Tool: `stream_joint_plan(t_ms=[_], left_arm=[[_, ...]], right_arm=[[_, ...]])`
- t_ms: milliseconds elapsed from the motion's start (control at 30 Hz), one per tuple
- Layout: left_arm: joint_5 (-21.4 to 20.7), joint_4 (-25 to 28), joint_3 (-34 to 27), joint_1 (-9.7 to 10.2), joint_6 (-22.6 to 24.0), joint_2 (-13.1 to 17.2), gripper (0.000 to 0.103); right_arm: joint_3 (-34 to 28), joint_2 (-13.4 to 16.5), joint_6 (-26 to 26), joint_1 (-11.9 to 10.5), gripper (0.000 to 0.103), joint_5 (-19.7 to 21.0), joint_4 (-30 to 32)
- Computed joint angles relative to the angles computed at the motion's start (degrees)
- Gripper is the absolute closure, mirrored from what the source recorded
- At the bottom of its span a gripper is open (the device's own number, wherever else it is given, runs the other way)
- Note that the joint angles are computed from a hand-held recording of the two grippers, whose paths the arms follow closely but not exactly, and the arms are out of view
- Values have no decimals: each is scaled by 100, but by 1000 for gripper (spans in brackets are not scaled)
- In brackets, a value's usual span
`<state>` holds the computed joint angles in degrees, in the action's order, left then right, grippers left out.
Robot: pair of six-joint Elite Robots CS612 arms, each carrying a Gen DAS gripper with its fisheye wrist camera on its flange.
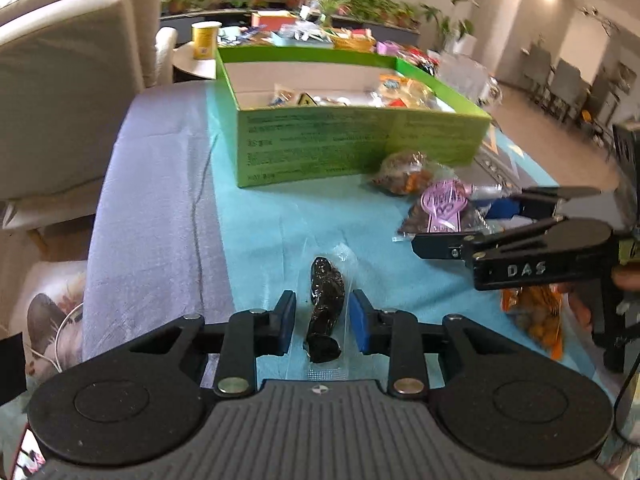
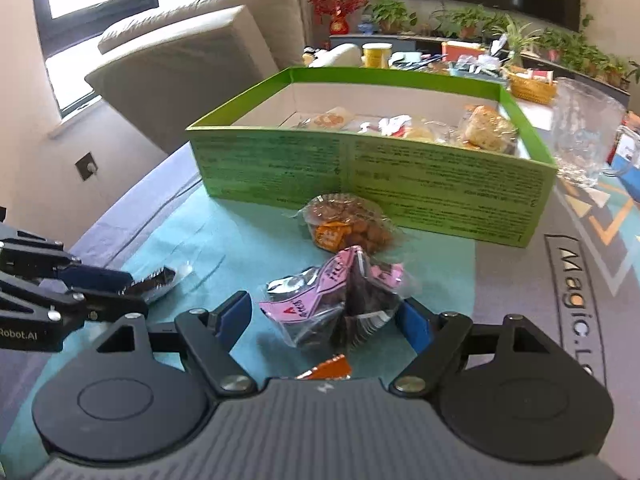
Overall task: Organize snacks
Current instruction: 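Carry both packets over the box and open both tools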
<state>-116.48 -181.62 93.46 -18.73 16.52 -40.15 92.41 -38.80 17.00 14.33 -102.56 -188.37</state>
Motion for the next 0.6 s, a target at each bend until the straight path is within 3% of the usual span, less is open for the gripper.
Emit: stream_joint_plan(t_ms=[233, 600], left_arm=[[-23, -397, -5, -21, -616, -1, 76], [24, -622, 1, -96, -912, -51, 75]], right_arm=[[196, -89, 60, 20, 54, -108, -434], [454, -219, 119, 53, 54, -403, -1104]])
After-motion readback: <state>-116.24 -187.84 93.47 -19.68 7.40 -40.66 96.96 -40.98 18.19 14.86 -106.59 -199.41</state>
